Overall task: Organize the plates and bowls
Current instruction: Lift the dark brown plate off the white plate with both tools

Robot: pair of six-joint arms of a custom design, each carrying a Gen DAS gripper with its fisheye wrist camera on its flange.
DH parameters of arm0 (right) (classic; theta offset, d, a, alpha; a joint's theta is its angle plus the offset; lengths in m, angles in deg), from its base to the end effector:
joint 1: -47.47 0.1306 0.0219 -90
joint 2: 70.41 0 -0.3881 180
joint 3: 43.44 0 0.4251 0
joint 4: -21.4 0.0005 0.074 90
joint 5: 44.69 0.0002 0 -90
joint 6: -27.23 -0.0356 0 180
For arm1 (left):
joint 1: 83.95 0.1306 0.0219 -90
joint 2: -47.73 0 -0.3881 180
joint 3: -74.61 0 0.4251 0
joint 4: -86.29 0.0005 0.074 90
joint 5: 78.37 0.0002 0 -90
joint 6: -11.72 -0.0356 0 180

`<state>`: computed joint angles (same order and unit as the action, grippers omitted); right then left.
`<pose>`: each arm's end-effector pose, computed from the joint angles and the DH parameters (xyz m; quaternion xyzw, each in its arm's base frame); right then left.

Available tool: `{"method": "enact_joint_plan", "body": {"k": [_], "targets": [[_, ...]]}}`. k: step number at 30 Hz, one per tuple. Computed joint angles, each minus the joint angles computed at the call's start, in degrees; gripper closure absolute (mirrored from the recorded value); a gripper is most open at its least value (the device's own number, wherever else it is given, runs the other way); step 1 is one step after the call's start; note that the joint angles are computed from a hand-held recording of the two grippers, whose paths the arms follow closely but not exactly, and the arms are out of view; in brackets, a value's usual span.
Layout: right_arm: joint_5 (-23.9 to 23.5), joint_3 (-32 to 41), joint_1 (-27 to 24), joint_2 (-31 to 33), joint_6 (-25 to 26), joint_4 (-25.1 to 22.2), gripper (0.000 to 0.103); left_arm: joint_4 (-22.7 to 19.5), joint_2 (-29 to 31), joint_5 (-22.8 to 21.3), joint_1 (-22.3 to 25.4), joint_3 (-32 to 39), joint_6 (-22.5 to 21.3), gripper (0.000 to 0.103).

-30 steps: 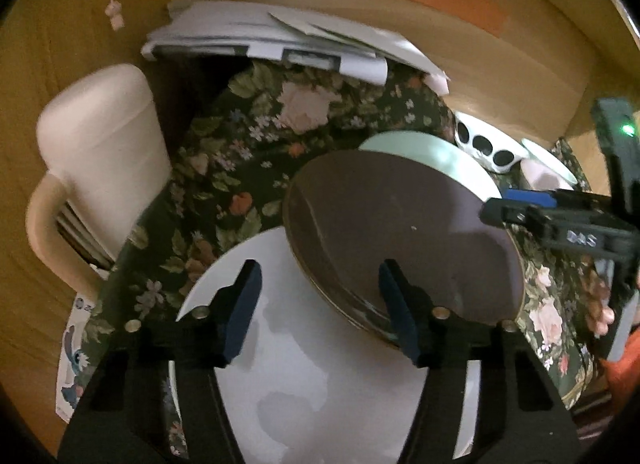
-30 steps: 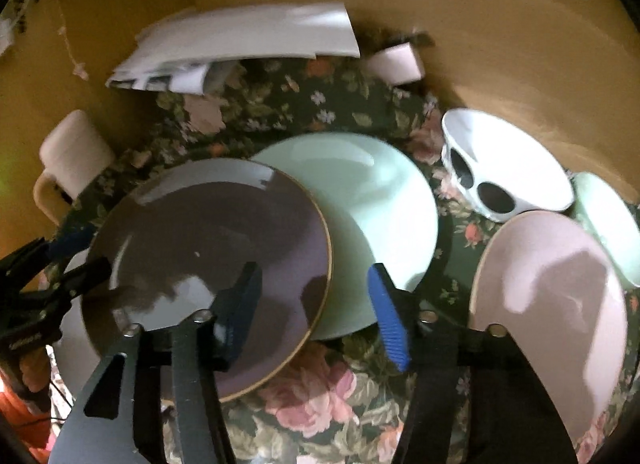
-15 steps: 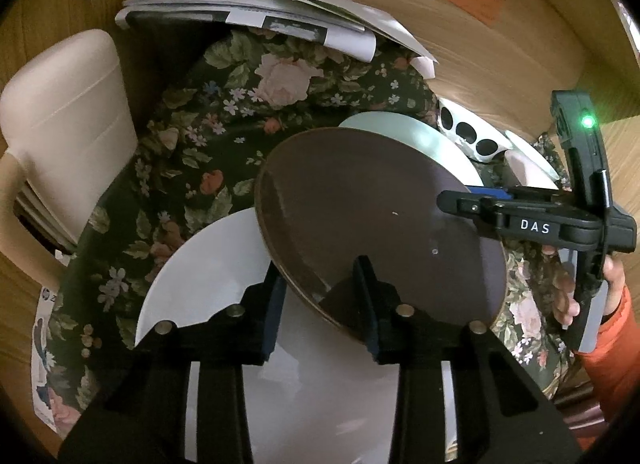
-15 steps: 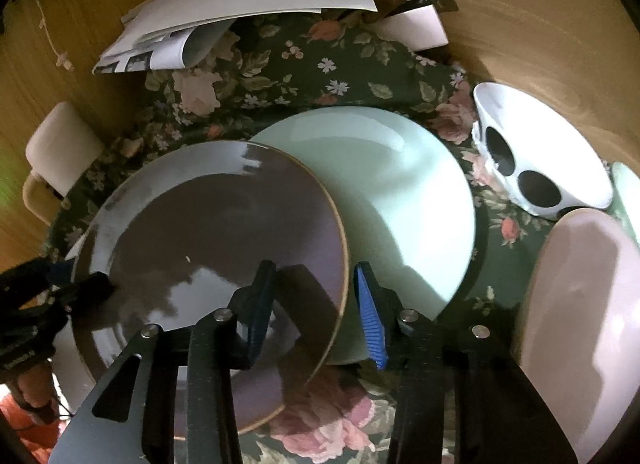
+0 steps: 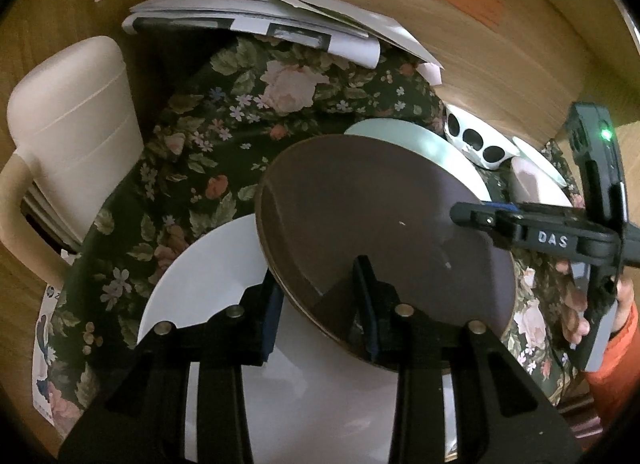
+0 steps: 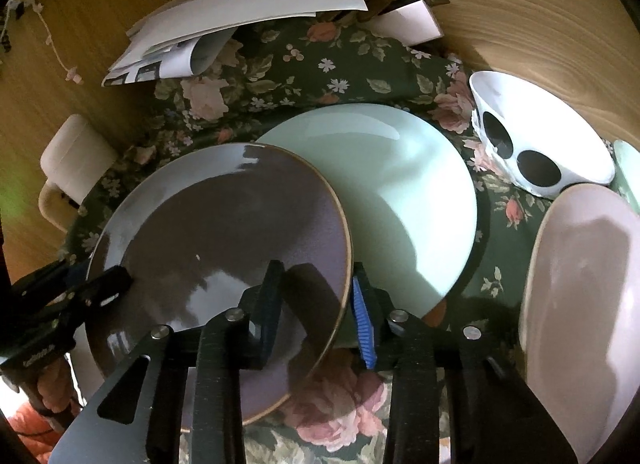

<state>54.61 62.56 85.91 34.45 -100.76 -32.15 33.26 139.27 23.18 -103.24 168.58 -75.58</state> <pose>0.4839 0.3761 0.4276 0.0224 0.9437 0.1384 0.2998 0.4940 -0.1810 0.4523 0.1687 0.9220 -0.1570 0.3112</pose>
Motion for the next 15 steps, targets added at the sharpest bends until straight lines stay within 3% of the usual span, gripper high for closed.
{"method": "enact_joint_plan", "body": {"k": [15], "targets": [[6.3, -5.8, 2.8, -5.7, -1.8, 4.2, 0.077, 3.5, -3.8, -0.3, -1.3, -3.0, 0.2, 0.068]]}}
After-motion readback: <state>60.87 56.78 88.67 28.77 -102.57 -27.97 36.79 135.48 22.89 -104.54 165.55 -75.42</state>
